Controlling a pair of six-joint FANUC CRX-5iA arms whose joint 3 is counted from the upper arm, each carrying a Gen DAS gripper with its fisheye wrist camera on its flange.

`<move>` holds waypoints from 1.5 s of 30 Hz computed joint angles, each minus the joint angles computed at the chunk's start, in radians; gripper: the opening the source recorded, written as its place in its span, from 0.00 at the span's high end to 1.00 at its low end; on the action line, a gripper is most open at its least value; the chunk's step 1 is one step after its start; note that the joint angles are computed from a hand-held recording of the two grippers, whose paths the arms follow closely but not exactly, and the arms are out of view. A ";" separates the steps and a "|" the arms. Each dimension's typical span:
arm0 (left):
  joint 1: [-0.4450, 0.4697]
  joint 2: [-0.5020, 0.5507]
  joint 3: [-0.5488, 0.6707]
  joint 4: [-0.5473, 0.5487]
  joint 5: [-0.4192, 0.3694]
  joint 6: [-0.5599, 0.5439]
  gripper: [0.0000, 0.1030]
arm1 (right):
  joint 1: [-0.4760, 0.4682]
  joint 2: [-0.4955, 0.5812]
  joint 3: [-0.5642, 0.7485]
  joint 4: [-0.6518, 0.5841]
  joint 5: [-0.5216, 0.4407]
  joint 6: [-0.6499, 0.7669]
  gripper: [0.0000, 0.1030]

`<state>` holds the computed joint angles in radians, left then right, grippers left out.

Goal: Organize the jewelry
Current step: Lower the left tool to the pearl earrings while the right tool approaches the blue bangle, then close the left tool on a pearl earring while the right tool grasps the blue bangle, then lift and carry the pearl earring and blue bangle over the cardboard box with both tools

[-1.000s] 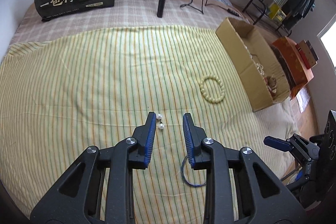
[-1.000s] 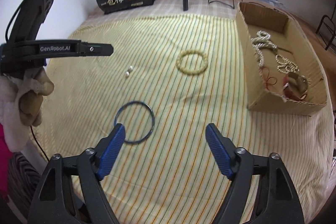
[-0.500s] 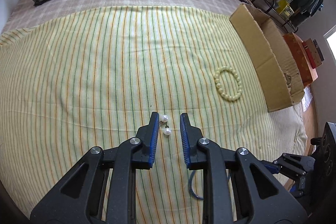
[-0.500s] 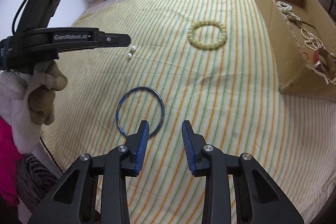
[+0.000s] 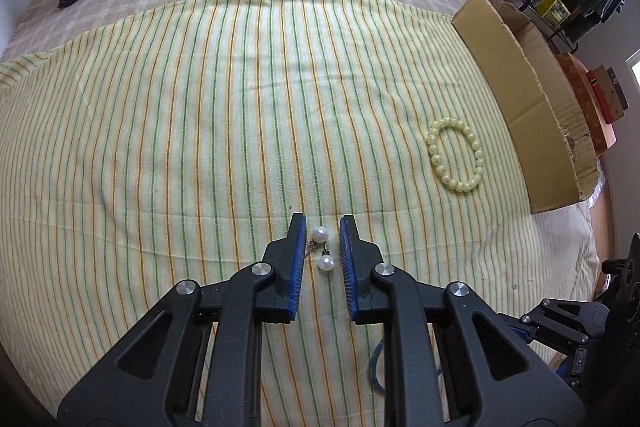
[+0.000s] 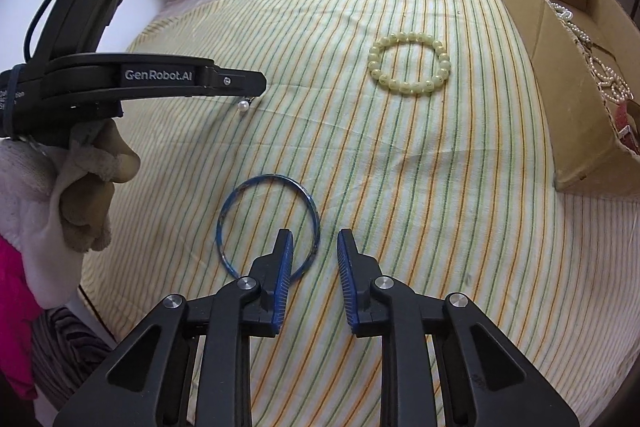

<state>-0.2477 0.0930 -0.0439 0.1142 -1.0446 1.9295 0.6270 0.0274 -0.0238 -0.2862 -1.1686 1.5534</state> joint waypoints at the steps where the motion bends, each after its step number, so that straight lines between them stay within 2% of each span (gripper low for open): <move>1: 0.000 0.002 0.001 0.000 0.000 -0.001 0.86 | 0.000 0.000 0.000 -0.001 0.001 0.001 0.80; 4: -0.006 0.010 0.007 -0.010 -0.005 0.000 0.93 | 0.017 0.009 -0.001 0.016 0.013 -0.013 0.84; 12: -0.016 0.010 0.015 -0.038 -0.005 0.018 0.93 | 0.100 0.001 -0.048 0.144 0.066 -0.063 0.96; 15: -0.013 -0.002 0.011 -0.042 0.000 0.028 0.93 | 0.104 -0.001 -0.047 0.142 0.068 -0.064 0.97; 27: -0.003 -0.080 -0.016 -0.036 0.024 0.042 0.94 | 0.122 -0.084 -0.066 0.160 0.110 -0.058 0.98; 38: -0.034 -0.129 -0.002 -0.036 0.044 0.057 0.94 | 0.145 -0.184 -0.123 0.258 0.161 -0.115 0.98; 45: -0.063 -0.136 0.018 -0.024 0.064 0.054 0.94 | 0.116 -0.210 -0.130 0.296 0.192 -0.138 0.98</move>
<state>-0.3105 -0.0426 -0.0263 0.0899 -0.9805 1.9837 0.7433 -0.1830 -0.1537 0.0102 -0.9768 1.4158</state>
